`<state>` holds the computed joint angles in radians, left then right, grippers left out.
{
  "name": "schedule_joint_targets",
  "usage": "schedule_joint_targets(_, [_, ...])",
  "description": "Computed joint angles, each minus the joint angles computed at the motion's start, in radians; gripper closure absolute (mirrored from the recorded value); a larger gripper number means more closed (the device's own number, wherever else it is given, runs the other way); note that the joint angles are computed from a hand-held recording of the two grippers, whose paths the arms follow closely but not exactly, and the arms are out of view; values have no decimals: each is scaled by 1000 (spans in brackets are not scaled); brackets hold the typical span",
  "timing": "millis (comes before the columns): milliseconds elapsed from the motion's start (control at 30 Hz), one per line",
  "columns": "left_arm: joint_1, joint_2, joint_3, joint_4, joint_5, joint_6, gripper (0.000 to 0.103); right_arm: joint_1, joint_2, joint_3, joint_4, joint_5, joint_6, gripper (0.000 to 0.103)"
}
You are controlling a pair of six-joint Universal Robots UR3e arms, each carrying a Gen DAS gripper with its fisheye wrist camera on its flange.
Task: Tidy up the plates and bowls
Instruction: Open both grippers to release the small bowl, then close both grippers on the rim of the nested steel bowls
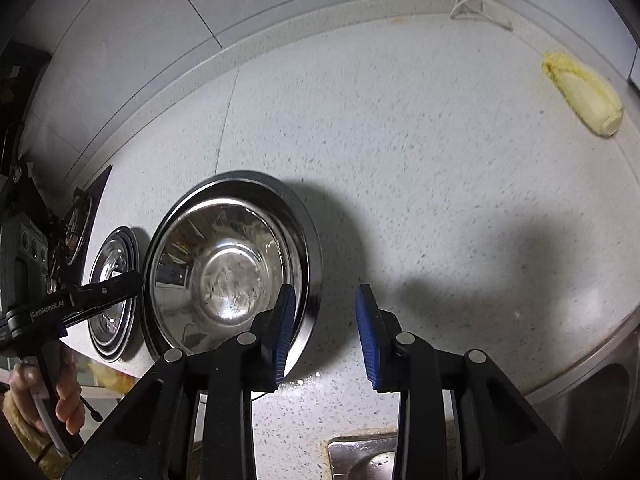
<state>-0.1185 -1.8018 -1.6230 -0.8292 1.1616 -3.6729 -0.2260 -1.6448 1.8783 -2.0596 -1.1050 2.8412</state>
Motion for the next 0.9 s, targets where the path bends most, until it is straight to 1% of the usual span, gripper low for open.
schedule_joint_targets(200, [0,-28,-3,21,-13,-8,73,23,42,-14,-16,-11,9,77])
schedule_joint_targets(267, [-3,-47,5,27,-19,-12,75,28,51,-14,-21,-15,10,79])
schedule_joint_targets(467, [-4,-85,-1,53,-26,-27,76,37,66,-5,-56,-24,16,79])
schedule_joint_targets(500, [-5,-90,-2,58,-29,-29,78,37,67,-4,-59,-23,17,79])
schedule_joint_targets(567, [-5,-110,7,60,-40,-32,79,32,70,-7,-54,-16,14,79])
schedule_joint_targets(667, [-6,-131,17,65,-51,-30,80,30,75,-13,-41,2,14,84])
schedule_joint_targets(767, [-4,-143,25,75,-70,-14,88,28,79,-21,-25,17,7,90])
schedule_joint_targets(800, [-5,-147,30,77,-77,-5,92,25,83,-27,-15,27,1,93])
schedule_joint_targets(900, [-7,-156,51,64,-77,6,93,31,91,-36,-12,33,11,94])
